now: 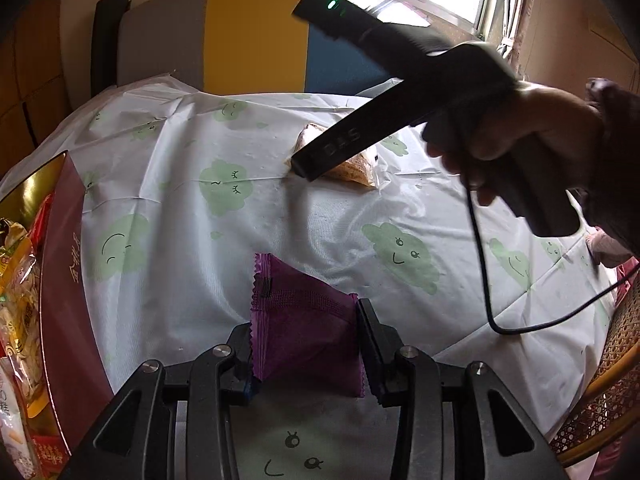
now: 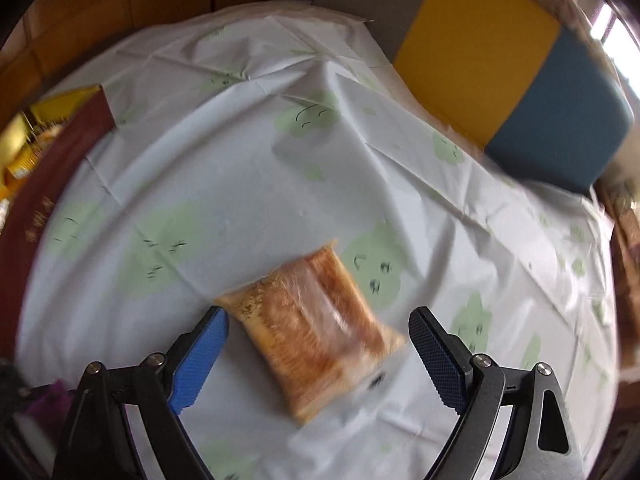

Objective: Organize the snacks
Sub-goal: 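Lift the purple pouch with the left gripper while the right gripper grasps the clear pastry bag, then carry the purple pouch over the gold tray and release it with the left gripper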

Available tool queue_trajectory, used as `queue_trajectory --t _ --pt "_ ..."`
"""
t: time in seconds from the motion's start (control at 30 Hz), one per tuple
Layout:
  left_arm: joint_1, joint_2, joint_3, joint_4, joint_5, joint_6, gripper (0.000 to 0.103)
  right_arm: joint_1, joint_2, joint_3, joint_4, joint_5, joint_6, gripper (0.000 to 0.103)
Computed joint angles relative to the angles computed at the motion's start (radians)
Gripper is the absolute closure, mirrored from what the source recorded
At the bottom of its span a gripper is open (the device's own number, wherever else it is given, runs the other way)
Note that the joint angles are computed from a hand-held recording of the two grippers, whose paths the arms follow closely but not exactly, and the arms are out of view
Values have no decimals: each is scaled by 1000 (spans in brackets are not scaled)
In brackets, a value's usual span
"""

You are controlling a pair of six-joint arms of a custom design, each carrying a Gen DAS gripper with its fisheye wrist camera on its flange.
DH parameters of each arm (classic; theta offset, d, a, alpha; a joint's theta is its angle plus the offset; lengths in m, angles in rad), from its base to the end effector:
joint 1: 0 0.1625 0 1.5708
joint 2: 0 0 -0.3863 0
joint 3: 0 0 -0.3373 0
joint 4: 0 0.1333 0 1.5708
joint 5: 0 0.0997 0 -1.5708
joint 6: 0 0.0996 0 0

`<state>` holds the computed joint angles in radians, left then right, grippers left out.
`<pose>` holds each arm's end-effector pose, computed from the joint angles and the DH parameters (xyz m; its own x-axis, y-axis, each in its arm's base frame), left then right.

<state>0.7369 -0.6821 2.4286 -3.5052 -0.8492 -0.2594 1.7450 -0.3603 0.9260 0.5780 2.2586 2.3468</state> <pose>-0.1275 -0.3845 0.0191 -0.7626 0.2879 -0.5793 0.5503 0.7594 -0.3470 0.1708 -0.5663 0.0066 -0.4523 -0.5522 0.7004 -0.6861 0.7171 0.1223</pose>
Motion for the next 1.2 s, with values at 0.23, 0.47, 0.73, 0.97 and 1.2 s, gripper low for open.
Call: queue_trajectory --t 0.23,0.47,0.73,0.97,1.2 --pt "-6 11 6 -25 5 2 62 7 -38 62 48 -7 109 42" --pt "-6 8 10 -25 1 1 62 -12 -163 310 22 -53 252 42" --pt "-74 -98 58 63 58 -56 63 -43 -242 466 -144 -78 199 41" --pt "-100 -395 160 164 147 -170 63 -34 -258 515 -200 -66 184 41" --pt "118 -721 150 394 169 -305 63 -29 -246 521 -216 -55 183 41"
